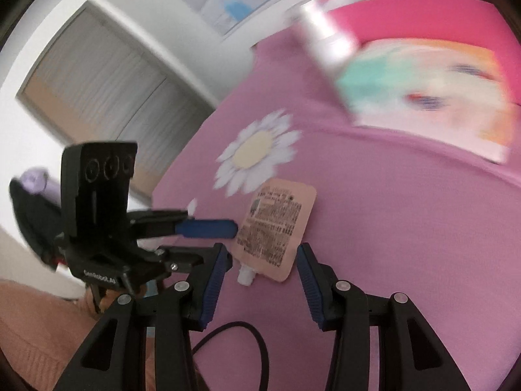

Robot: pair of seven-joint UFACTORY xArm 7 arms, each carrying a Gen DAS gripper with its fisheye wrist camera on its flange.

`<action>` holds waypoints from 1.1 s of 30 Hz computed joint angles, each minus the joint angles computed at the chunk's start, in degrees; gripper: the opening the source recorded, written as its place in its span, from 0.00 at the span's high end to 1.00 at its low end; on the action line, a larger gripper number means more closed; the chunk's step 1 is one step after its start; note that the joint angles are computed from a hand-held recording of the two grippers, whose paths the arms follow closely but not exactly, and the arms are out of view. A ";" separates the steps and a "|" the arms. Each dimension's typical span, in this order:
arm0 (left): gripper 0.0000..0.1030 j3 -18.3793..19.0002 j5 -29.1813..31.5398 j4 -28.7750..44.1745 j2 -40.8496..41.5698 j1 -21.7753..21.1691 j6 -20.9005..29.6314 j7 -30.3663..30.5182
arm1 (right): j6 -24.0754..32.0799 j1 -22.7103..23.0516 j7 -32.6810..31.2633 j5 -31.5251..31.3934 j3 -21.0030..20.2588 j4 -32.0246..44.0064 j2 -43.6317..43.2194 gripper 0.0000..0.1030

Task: Organize soft objects
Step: 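Move the right tool to the peach pouch on the bed, then grasp the peach pouch with the right tool and lift it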

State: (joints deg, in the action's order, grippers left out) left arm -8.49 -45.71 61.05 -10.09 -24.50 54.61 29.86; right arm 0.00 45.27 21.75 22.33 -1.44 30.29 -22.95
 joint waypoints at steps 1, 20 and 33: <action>0.50 0.01 -1.38 1.03 0.84 -0.66 2.00 1.60 | -0.04 -3.92 2.64 -0.81 3.69 -1.27 -1.24 0.55; 0.65 -3.21 12.00 11.04 9.04 -1.01 -4.27 1.65 | -0.04 -8.13 18.04 -8.21 8.57 -6.11 -6.03 0.60; 0.68 -4.21 12.90 10.24 9.13 -1.19 -3.39 0.27 | 1.45 -18.17 23.22 -14.16 12.55 -5.38 -6.26 0.73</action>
State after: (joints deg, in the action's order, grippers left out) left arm -12.70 -32.81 71.28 -0.96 -25.69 51.22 30.13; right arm 1.45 27.11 44.98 8.17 11.12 24.91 -29.21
